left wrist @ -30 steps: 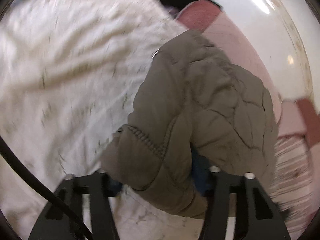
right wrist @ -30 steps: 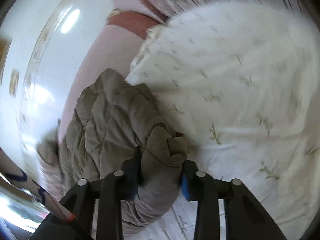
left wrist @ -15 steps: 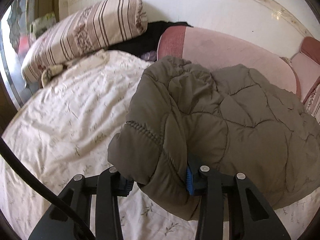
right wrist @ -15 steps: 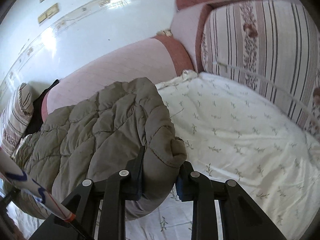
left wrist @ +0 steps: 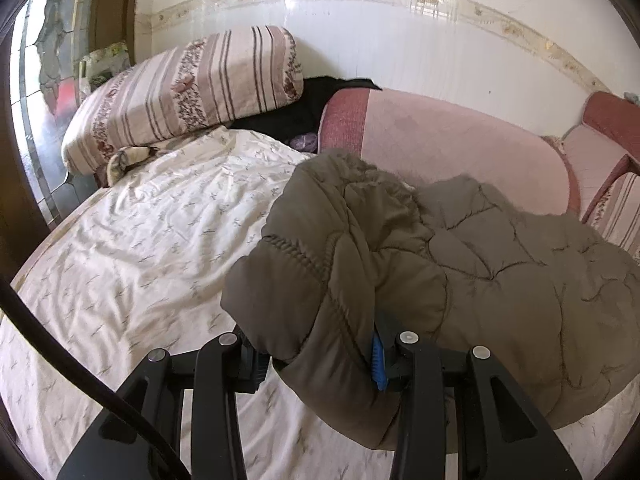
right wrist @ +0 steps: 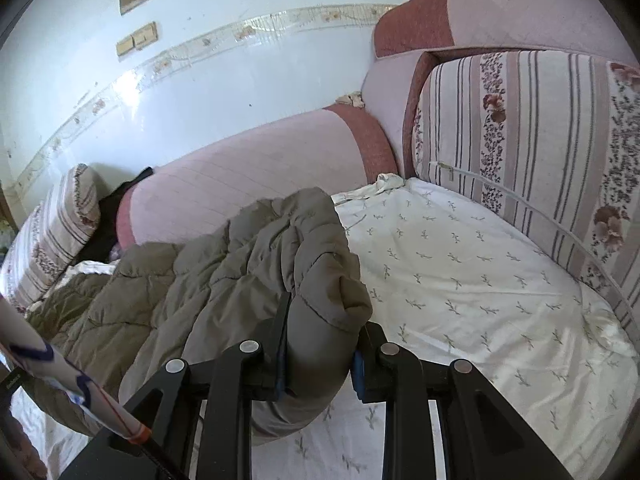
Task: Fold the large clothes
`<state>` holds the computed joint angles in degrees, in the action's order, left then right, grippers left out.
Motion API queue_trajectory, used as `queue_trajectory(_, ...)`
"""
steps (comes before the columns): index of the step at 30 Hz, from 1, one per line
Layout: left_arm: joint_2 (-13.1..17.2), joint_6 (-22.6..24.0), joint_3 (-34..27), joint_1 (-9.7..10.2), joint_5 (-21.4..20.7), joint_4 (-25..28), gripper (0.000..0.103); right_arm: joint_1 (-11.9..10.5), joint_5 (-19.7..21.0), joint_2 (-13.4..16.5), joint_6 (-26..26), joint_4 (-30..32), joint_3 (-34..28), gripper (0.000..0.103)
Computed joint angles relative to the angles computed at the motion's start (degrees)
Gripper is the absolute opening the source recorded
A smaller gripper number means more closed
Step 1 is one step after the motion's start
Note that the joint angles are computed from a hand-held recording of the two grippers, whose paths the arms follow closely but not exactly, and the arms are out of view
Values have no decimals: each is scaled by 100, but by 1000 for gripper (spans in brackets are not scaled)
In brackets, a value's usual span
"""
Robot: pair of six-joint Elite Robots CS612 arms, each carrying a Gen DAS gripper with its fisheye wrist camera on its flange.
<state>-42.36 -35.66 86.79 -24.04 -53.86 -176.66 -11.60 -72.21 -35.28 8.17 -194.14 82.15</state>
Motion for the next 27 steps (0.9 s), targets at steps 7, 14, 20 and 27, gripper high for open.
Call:
queue_trajectory(7, -412, -480, 936, -236, 104, -340, 39, -181, 342, -384, 38, -364, 969, 26)
queue_trajectory(14, -534, -1187, 1365, -171, -490, -28, 58, -354, 614, -403, 150, 458, 1192, 33)
queue_trajectory(20, -648, -1944, 1608, 67, -994, -211, 73, -737, 1480, -329, 1135, 1153, 1133, 63)
queue_trajectory(27, -825, -2148, 1666, -311, 871, 172, 73, -707, 473, -521, 1283, -322, 1512, 58)
